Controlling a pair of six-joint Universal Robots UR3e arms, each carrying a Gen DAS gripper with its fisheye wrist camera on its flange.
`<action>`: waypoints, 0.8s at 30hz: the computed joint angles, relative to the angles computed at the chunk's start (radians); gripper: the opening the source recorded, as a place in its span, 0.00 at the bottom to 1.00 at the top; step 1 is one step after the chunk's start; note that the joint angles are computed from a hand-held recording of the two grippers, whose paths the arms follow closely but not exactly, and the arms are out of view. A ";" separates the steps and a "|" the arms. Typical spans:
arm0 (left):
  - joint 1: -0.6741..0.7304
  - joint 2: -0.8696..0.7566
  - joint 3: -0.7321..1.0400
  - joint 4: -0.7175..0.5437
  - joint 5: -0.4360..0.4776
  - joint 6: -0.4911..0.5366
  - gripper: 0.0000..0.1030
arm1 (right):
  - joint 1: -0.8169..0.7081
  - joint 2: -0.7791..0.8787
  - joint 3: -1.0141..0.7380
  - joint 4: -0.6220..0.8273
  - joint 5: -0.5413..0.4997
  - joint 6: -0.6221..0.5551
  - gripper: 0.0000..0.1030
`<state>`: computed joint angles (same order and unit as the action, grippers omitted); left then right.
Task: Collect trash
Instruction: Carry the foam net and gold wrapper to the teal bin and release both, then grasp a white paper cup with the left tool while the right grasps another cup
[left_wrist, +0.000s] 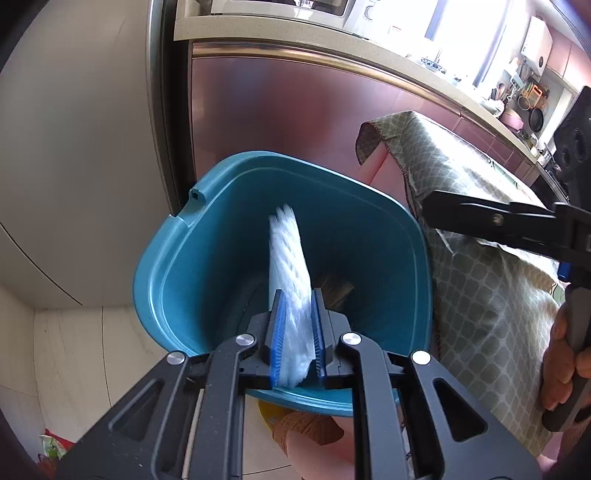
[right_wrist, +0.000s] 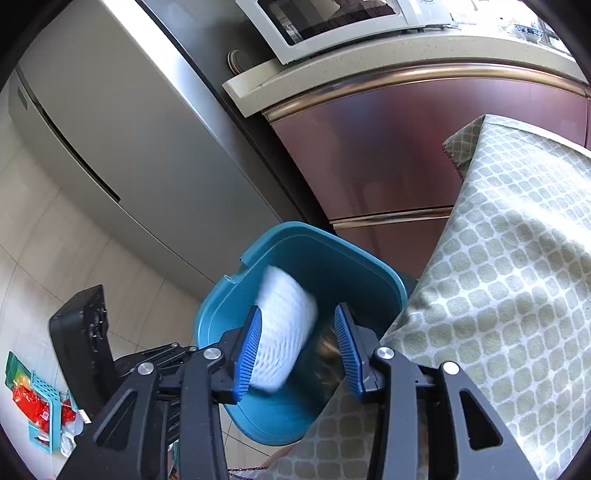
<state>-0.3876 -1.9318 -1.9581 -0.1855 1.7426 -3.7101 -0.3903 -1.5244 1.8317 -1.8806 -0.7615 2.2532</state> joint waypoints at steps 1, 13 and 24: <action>0.003 -0.005 0.008 -0.002 0.003 0.003 0.13 | -0.012 -0.005 -0.001 0.017 0.004 -0.014 0.39; -0.249 -0.002 0.050 -0.060 0.242 -0.136 0.24 | -0.317 -0.190 -0.049 0.573 0.055 -0.514 0.47; -0.437 -0.068 0.313 -0.049 0.307 -0.057 0.32 | -0.810 -0.229 -0.240 1.164 -0.006 -1.067 0.55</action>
<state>-0.8242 -2.0002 -1.6446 -0.2344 2.0493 -3.7673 -1.2005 -1.7531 1.5921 -0.7169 -0.7671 1.1862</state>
